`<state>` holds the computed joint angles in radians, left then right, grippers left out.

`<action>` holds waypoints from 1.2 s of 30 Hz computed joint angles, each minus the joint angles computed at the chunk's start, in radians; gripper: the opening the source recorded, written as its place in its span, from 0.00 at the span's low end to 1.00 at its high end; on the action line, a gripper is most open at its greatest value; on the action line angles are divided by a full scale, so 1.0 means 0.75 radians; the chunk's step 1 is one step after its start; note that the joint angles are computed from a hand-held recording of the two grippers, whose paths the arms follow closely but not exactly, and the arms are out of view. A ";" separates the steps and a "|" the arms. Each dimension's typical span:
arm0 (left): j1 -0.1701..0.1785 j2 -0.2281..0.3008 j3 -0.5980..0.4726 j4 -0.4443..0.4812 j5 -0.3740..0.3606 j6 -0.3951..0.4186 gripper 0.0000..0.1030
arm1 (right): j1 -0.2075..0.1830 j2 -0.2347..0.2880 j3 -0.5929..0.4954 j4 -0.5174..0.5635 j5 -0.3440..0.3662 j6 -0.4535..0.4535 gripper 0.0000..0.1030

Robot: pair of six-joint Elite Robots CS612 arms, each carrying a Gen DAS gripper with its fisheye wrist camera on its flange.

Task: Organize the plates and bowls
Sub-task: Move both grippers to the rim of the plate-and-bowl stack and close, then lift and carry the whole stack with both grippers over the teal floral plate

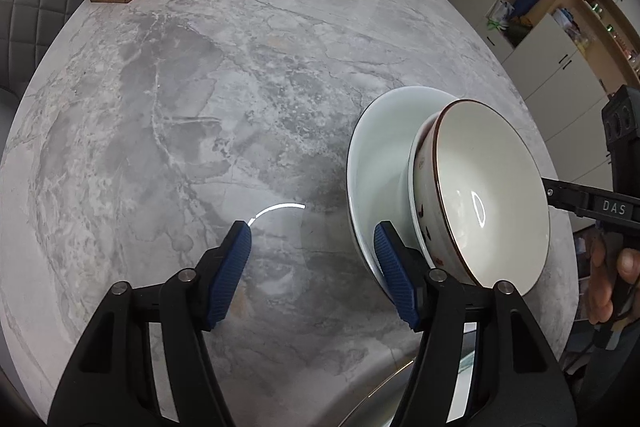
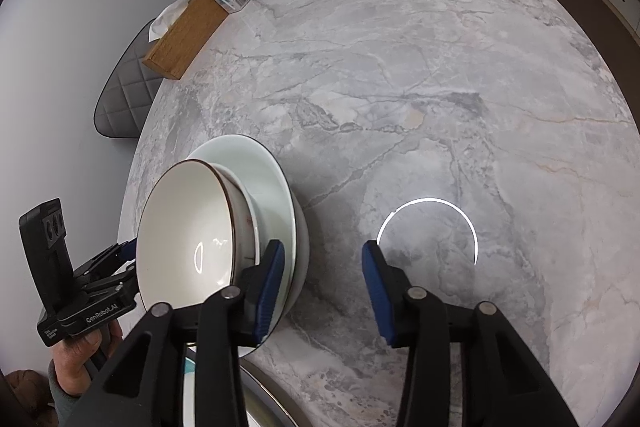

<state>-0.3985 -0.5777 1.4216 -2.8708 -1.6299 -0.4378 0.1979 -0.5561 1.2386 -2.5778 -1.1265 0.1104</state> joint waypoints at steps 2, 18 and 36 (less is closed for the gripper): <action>0.002 0.008 -0.010 0.001 -0.011 -0.011 0.55 | 0.002 0.000 -0.002 0.004 -0.006 -0.001 0.38; -0.005 0.006 -0.007 0.006 -0.001 -0.015 0.47 | 0.009 0.020 -0.039 0.098 0.045 0.004 0.24; 0.003 0.041 -0.023 -0.074 -0.071 -0.093 0.33 | 0.015 0.046 -0.048 0.063 0.082 0.033 0.16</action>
<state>-0.3966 -0.5468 1.4045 -2.9265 -1.6827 -0.5078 0.2093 -0.5217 1.2027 -2.5304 -1.0651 0.1349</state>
